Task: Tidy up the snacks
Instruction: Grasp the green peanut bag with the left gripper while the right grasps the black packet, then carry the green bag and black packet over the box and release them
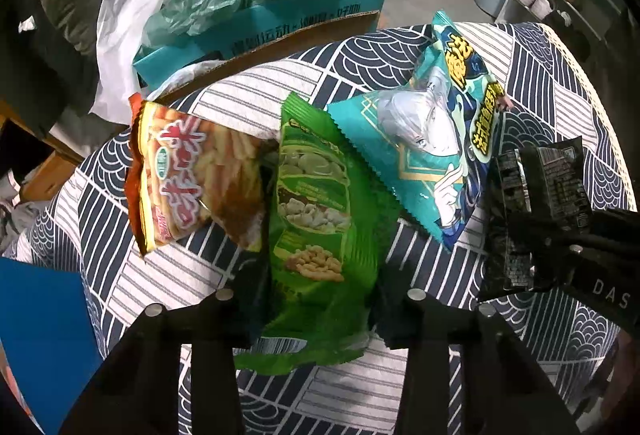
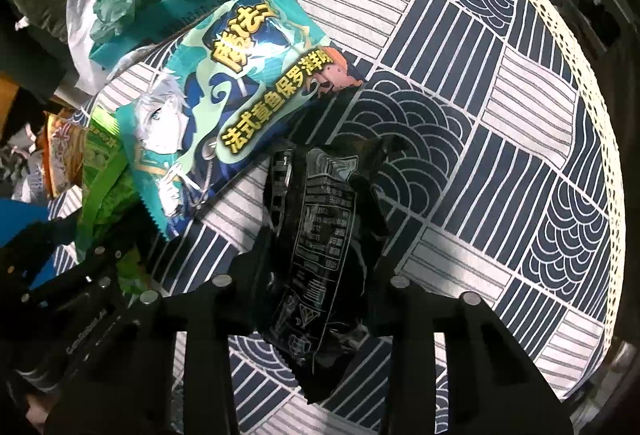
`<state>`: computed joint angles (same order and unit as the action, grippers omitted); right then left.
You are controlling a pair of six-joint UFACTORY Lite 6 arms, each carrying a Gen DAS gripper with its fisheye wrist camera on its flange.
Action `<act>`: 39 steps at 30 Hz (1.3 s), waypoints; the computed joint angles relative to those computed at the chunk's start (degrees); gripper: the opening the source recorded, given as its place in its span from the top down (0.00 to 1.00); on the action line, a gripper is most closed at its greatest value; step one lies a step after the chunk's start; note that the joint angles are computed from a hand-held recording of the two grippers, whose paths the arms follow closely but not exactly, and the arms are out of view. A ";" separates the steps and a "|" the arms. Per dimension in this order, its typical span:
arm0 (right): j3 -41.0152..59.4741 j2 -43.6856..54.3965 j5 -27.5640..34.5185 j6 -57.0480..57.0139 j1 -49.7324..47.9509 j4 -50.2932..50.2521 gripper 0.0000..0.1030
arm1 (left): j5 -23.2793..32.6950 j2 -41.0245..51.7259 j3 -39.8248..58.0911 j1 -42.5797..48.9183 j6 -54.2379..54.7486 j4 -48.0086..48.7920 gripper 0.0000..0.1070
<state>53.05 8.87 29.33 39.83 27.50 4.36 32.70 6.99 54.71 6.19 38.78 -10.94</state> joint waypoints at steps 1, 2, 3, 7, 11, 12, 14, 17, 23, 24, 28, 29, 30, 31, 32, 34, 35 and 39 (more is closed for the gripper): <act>0.01 -0.18 -0.04 0.13 0.30 0.21 0.68 | 0.69 -0.27 -0.14 0.41 0.32 -0.38 0.61; 0.78 0.43 0.01 -0.72 -0.18 0.64 0.69 | 1.42 -0.61 -0.37 1.01 1.14 -1.15 0.62; 0.57 0.12 -0.17 -0.17 0.36 0.41 0.70 | 1.96 -1.03 -0.74 1.68 1.97 -1.90 0.62; -0.91 -3.67 1.36 0.72 1.70 0.41 0.75 | 3.39 -4.55 -3.45 3.58 4.21 -3.18 0.65; -2.41 -7.12 2.99 0.48 1.24 -0.27 0.77 | 6.82 -8.36 -5.14 6.72 7.78 -5.50 0.65; -2.32 -7.52 3.34 0.84 1.70 -0.41 0.77 | 7.46 -9.53 -5.71 7.30 8.55 -5.83 0.65; -2.86 -8.93 3.96 1.79 2.70 -0.77 0.77 | 8.76 -11.75 -6.65 8.62 10.25 -6.55 0.65; -5.00 -12.45 4.70 2.10 3.12 -1.19 0.77 | 11.12 -15.19 -8.09 11.18 12.72 -7.04 0.65; -7.66 -20.93 9.60 5.65 5.95 -2.88 0.77 | 16.34 -18.93 -8.06 17.07 16.30 -7.30 0.66; -7.40 -22.00 10.61 6.48 6.70 -3.35 0.77 | 17.45 -19.28 -7.48 18.13 16.76 -7.40 0.66; -4.91 -23.58 14.01 10.54 10.38 -5.97 0.77 | 21.38 -21.15 -5.52 21.53 18.49 -8.16 0.66; -4.07 -23.90 14.90 11.40 11.31 -6.46 0.77 | 22.74 -21.49 -4.77 22.62 19.20 -8.50 0.66; -3.06 -23.96 15.70 12.32 12.25 -7.04 0.77 | 23.40 -21.60 -4.36 23.32 19.69 -8.69 0.65; -2.28 -23.99 16.29 13.16 13.11 -7.65 0.77 | 24.60 -21.70 -3.52 24.78 20.78 -9.06 0.66; -1.27 -24.08 17.15 14.14 14.23 -8.48 0.77 | 25.84 -21.99 -2.78 26.13 21.73 -9.40 0.66; 0.98 -23.45 18.60 16.44 16.54 -10.32 0.77 | 27.73 -22.19 -1.45 28.32 23.10 -9.92 0.66; 2.27 -22.36 18.65 17.19 17.30 -10.92 0.77 | 28.56 -22.18 -0.74 29.37 23.80 -10.19 0.66; 6.80 -20.18 20.01 19.45 20.37 -12.84 0.77 | 32.09 -22.32 2.29 33.95 27.17 -11.58 0.65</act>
<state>59.85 -11.31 49.34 59.28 47.87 -8.48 64.79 -15.33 57.00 40.14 65.95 -22.52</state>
